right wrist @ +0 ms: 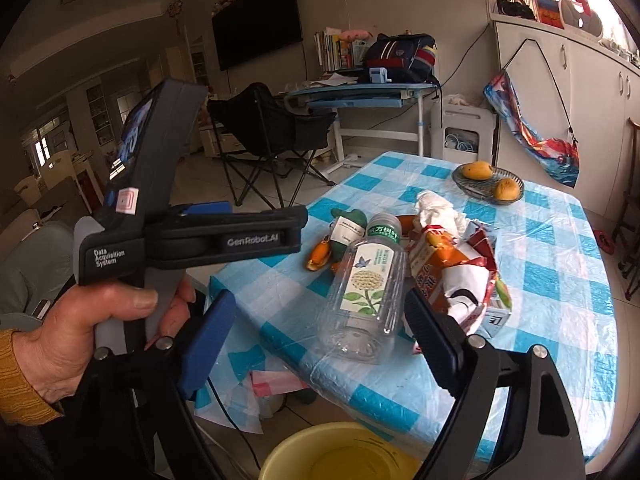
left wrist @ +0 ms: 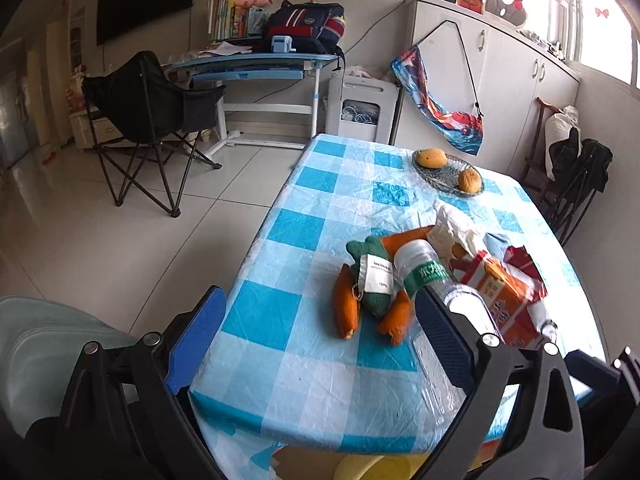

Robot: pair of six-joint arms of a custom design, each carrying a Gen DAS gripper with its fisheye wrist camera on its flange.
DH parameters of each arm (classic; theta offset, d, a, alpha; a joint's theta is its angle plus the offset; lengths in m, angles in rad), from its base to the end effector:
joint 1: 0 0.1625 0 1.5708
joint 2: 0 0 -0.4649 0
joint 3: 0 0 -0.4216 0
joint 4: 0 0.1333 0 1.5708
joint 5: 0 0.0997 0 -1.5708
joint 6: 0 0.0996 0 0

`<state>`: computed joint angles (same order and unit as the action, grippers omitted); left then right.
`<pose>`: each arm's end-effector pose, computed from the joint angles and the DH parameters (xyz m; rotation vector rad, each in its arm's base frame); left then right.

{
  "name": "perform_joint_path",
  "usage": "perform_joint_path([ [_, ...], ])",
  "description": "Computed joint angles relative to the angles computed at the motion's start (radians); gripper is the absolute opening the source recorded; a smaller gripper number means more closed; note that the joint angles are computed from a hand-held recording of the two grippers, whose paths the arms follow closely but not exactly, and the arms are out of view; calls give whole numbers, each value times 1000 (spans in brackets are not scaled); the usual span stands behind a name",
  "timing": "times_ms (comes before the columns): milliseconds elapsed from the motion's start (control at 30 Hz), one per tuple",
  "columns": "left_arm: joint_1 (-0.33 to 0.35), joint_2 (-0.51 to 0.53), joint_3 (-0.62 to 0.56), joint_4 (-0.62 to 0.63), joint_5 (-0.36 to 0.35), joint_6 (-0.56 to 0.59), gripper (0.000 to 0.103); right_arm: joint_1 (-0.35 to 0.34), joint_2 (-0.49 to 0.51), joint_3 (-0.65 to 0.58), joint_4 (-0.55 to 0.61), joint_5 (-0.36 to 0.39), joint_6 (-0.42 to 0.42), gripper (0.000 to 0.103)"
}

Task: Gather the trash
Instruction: 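Grasp the clear plastic water bottle with the right gripper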

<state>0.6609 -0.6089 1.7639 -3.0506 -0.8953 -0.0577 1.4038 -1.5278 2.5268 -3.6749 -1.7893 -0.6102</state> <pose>-0.4096 -0.5662 0.0009 0.9302 2.4080 -0.7948 0.0470 -0.3931 0.3179 0.3483 -2.2429 1.1981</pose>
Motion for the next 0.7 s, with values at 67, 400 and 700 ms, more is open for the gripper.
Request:
perform_joint_path([
  [67,11,11,-19,-5,3,-2,92,2,39,-27,-15,-29,40,83],
  [400,43,95,-149,96,-48,46,84,-81,62,-76,52,-29,141,56],
  [700,74,191,-275,228,-135,95,41,-109,46,-80,92,-8,160,55],
])
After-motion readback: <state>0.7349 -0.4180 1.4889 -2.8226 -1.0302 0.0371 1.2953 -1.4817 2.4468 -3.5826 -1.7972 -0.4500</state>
